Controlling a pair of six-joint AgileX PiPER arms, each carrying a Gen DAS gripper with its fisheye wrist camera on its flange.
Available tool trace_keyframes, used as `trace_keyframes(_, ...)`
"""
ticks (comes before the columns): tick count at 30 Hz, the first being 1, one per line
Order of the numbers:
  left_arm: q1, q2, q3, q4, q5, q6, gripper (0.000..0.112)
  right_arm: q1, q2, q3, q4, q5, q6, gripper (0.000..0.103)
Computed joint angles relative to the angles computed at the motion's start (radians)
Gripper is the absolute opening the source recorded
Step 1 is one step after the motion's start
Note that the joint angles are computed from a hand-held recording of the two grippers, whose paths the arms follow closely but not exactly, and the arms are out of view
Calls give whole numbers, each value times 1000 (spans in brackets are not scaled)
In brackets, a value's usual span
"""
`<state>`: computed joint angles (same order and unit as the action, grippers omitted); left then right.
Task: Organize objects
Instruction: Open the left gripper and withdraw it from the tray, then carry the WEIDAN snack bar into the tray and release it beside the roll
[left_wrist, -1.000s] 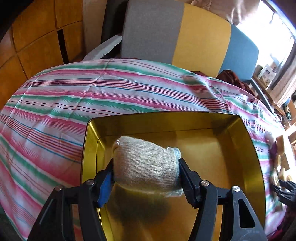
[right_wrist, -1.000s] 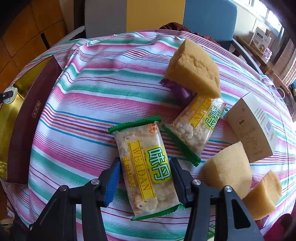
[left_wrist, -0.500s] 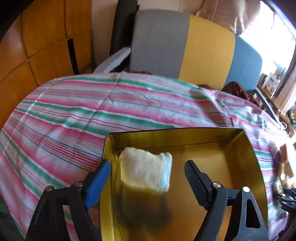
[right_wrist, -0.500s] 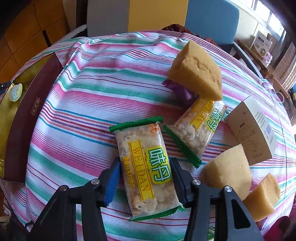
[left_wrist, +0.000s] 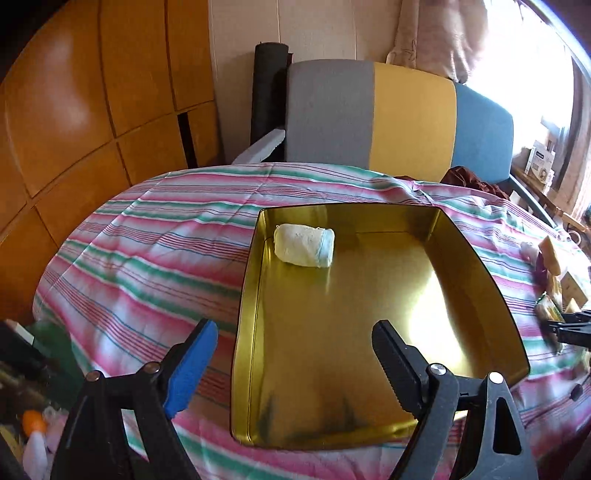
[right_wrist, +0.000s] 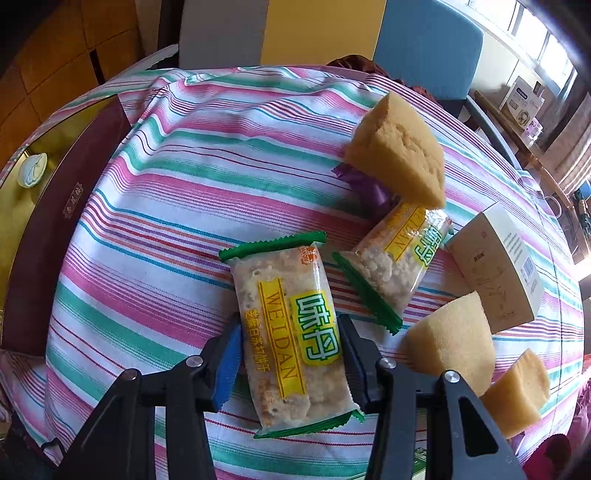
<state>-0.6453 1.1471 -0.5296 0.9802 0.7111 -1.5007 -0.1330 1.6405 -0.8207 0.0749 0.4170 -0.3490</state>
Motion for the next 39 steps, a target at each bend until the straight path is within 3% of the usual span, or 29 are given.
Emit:
trace_keyframes(2,-57,-17,12,4,52,-57,87,-5,-3,-3,0,6,0,49)
trace_keyframes(6,-94,-29,31,14,73,-98,87,-34,-16,-20,53,49,-43,49)
trace_keyframes(9,-100,-33,41,20,73,-110,87,-28,-30,-36,98,71,-46,49)
trace_keyframes(13,-87,-48,60,23,63,-117,87,-64,-124,-51,233,171,-141,49)
trace_keyframes(16,-63,-56,73,17,46,-110,87,77,-196,-65,199,194,-5,49)
trace_keyframes(21,-15,-99,93,-4,39,-69,87,301,-191,-182,234,255,96,49)
trace_keyframes(24,40,-149,116,-32,34,-16,87,445,-95,-297,255,300,149,49)
trace_keyframes(30,231,-254,160,-115,-16,142,87,662,230,-624,274,439,270,49)
trace_keyframes(34,385,-298,191,-189,-88,271,87,734,436,-840,269,490,373,49)
trace_keyframes(39,564,-308,217,-309,-197,446,87,787,570,-1007,215,526,497,49)
